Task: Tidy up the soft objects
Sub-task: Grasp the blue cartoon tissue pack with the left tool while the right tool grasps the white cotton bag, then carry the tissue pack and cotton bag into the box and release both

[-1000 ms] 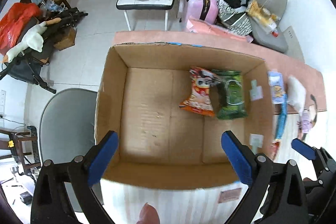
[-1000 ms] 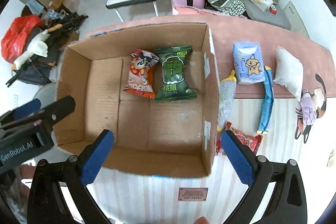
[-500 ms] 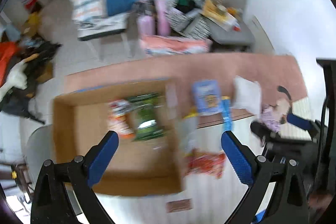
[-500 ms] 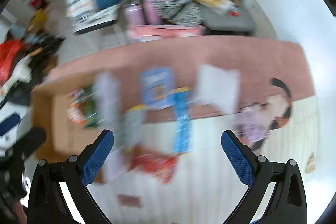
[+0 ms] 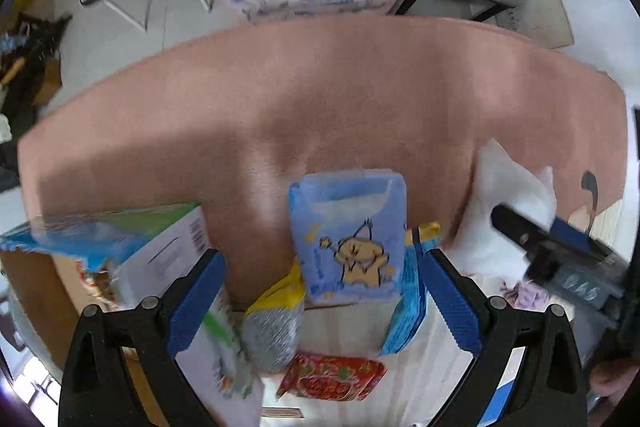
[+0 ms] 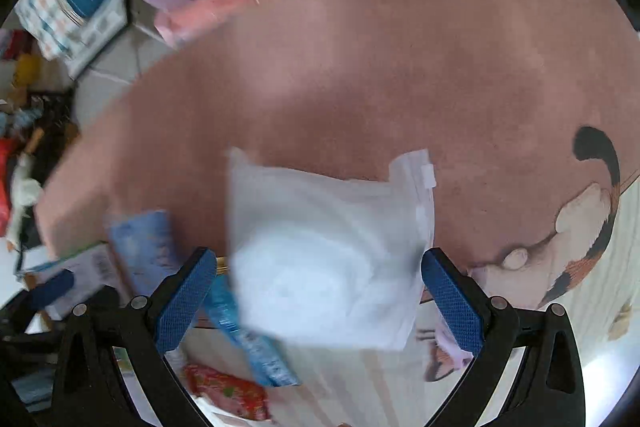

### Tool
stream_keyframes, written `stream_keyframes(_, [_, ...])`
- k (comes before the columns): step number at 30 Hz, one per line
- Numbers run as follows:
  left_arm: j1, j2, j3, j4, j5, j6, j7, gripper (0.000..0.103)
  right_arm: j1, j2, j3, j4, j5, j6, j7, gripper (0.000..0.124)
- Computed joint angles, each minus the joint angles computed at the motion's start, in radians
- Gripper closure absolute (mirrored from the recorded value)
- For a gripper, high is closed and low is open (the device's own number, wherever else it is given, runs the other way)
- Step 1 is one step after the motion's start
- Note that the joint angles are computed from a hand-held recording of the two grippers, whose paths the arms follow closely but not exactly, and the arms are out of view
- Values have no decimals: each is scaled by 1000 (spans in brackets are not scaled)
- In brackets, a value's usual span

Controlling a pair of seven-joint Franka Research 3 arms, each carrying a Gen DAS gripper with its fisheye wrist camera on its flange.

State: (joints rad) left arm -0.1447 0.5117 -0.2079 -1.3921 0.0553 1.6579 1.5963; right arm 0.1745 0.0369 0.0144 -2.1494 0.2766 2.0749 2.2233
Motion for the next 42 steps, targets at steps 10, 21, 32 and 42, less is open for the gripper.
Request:
stream_keyframes(10, [-10,147,-10,111,-42,-114,-22,3,-33,-47,-16,-74,74,-19,-122,21])
stream_keyframes(21, [-30,62,-8,-24,28,28,-23,68,-4,-26,3,-57,-15,-28,-54,35])
stream_keyframes(32, [77,-208,-13,-195,-150,106,86,69,31,-248,48,-105,-37,-2,26,46])
stream_keyframes(42, [234,-444,130,-262,-184,62,286,68,184,-196,180,167,-28,43,152,46])
